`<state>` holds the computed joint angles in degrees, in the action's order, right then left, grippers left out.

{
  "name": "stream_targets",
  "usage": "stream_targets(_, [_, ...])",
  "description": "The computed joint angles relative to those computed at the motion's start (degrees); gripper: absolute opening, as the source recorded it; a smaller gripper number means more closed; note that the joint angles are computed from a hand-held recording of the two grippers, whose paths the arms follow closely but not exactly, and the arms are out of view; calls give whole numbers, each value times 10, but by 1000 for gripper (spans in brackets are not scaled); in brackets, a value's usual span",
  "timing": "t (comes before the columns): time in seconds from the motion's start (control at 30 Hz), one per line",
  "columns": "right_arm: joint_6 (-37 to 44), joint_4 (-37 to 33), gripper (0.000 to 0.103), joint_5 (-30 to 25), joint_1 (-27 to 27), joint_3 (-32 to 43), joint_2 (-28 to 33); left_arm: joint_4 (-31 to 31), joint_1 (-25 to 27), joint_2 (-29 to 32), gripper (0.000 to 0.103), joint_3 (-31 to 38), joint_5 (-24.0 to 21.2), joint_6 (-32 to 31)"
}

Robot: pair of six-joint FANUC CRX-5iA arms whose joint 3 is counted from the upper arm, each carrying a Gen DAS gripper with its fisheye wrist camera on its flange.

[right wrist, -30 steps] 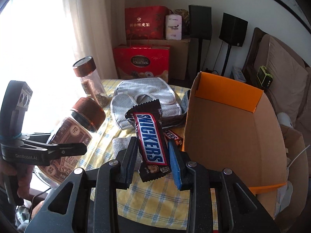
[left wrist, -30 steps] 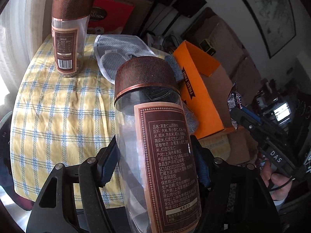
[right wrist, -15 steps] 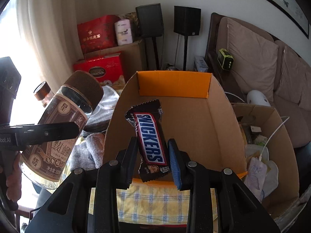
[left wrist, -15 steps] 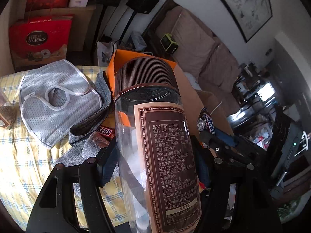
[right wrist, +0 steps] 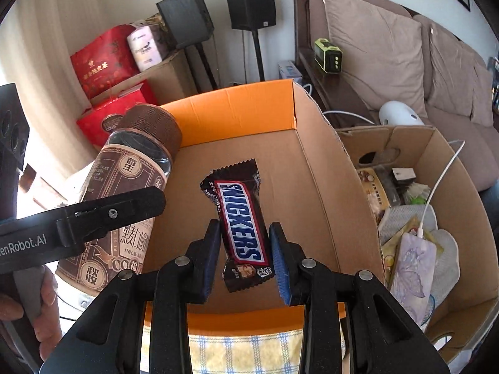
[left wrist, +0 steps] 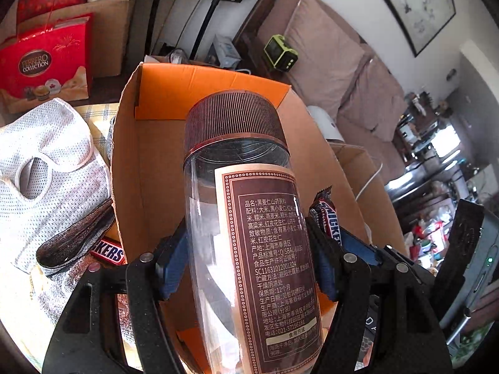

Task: Organize objects
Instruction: 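Drop the Snickers bar in the box with right gripper while left places the jar, then withdraw the right gripper and grasp a grey fabric roll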

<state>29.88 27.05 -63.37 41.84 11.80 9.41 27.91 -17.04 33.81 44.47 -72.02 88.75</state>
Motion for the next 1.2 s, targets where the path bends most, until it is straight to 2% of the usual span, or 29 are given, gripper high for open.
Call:
stream_targets(0.1, [-9, -13, 32, 6, -10, -5, 2, -16, -4, 7, 66, 6, 3, 22])
stream_targets(0.2, [-10, -25, 32, 15, -16, -12, 0, -51, -10, 31, 66, 46, -28, 40])
stream_targets(0.27, [-7, -26, 32, 14, -17, -12, 1, -88, -19, 24, 66, 47, -24, 41])
stream_targets(0.4, [-6, -28, 32, 11, -19, -11, 4, -107, -25, 15, 67, 38, -25, 40])
stream_targets(0.47, [-5, -30, 32, 11, -20, -8, 6, -130, -32, 28, 68, 69, -50, 44])
stream_targets(0.6, [-4, -33, 32, 9, -19, -6, 8, -112, -30, 44, 71, 93, -72, 46])
stream_targets(0.77, [8, -41, 32, -4, -16, 8, 18, -81, -17, 18, 71, 49, -59, 37])
stream_targets(0.9, [8, -42, 32, -23, -15, 21, 29, -83, -8, -34, 72, -16, -19, 11])
stream_targets(1.0, [-10, -28, 33, -28, -13, 16, 29, -86, -1, -73, 77, -62, 9, -15])
stream_targets(1.1, [-22, -19, 42, -23, -12, 4, 21, -94, 7, -108, 80, -98, 31, -36])
stream_targets(1.2, [-28, -8, 43, -25, -7, -1, 14, -85, 20, -133, 83, -131, 45, -60])
